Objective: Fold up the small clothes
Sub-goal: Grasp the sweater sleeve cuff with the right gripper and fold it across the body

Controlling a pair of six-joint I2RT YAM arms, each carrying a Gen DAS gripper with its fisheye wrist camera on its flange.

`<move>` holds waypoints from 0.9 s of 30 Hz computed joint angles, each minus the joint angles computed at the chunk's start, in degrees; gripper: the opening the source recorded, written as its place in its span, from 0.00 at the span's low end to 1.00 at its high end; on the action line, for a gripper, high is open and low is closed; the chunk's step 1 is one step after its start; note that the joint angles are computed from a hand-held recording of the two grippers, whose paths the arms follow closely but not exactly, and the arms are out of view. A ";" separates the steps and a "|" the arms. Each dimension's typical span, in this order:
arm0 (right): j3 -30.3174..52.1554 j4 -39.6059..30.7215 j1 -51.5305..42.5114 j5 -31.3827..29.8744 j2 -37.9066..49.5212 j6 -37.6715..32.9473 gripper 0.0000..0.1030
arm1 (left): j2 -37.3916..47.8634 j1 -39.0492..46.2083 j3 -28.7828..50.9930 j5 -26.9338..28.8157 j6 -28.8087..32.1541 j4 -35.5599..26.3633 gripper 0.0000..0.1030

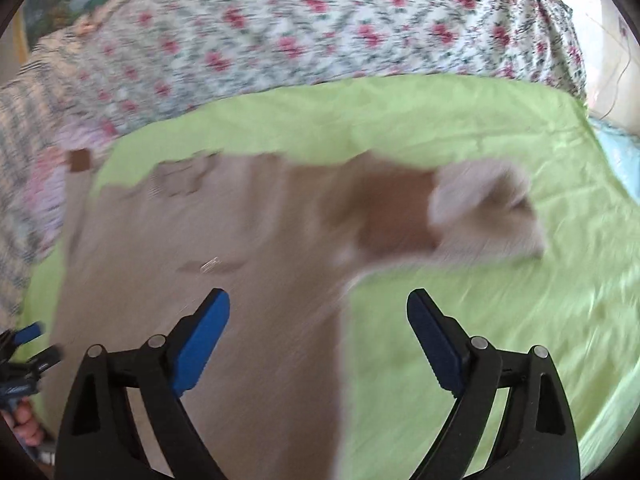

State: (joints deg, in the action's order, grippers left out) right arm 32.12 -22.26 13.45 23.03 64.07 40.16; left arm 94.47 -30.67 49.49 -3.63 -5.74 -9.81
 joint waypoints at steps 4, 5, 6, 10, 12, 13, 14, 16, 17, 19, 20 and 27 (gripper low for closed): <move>3.77 6.45 -11.84 -5.42 9.87 -11.49 0.87 | 2.69 0.25 2.35 0.58 -1.51 -0.69 0.92; 5.05 7.16 -13.37 -6.40 12.98 -13.21 0.87 | 3.28 0.10 2.59 0.69 -1.79 -0.78 0.92; 6.11 8.07 -14.52 -7.21 16.18 -14.26 0.87 | 3.78 -0.10 2.69 0.62 -2.01 -0.85 0.92; 4.82 11.52 -19.11 -10.25 19.59 -14.70 0.38 | 5.67 -0.46 3.11 1.10 -2.19 -1.27 0.92; 1.30 14.05 -20.39 -13.35 15.59 -12.01 0.11 | 5.87 -0.51 2.74 1.24 -2.04 -0.98 0.92; 0.70 13.54 -19.26 -12.29 13.52 -11.06 0.11 | 6.01 -0.50 2.71 1.35 -2.01 -0.91 0.92; 0.22 13.74 -17.81 -12.40 11.87 -9.92 0.11 | 6.14 -0.39 2.72 1.58 -1.95 -0.83 0.92; 0.82 13.28 -13.72 -13.91 9.67 -7.03 0.10 | 6.06 0.00 2.60 2.38 -1.87 -0.53 0.92; 1.60 14.49 -10.92 -14.97 10.19 -5.37 0.10 | 5.97 0.24 2.50 2.70 -1.84 -0.34 0.92; 4.32 17.71 -6.14 -18.66 13.28 -2.87 0.10 | 5.65 0.88 2.38 3.55 -1.83 -0.20 0.92; 6.73 18.88 -3.21 -19.99 15.53 -1.73 0.10 | 5.14 1.42 1.95 4.25 -1.77 0.23 0.92; 32.09 24.33 11.55 -27.23 42.66 3.77 0.10 | 3.06 7.63 0.46 12.83 1.00 2.27 0.92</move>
State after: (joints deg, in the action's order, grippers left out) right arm 64.21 2.06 25.00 -4.20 106.73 43.93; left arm 97.53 -23.03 49.95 9.21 -4.74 -7.54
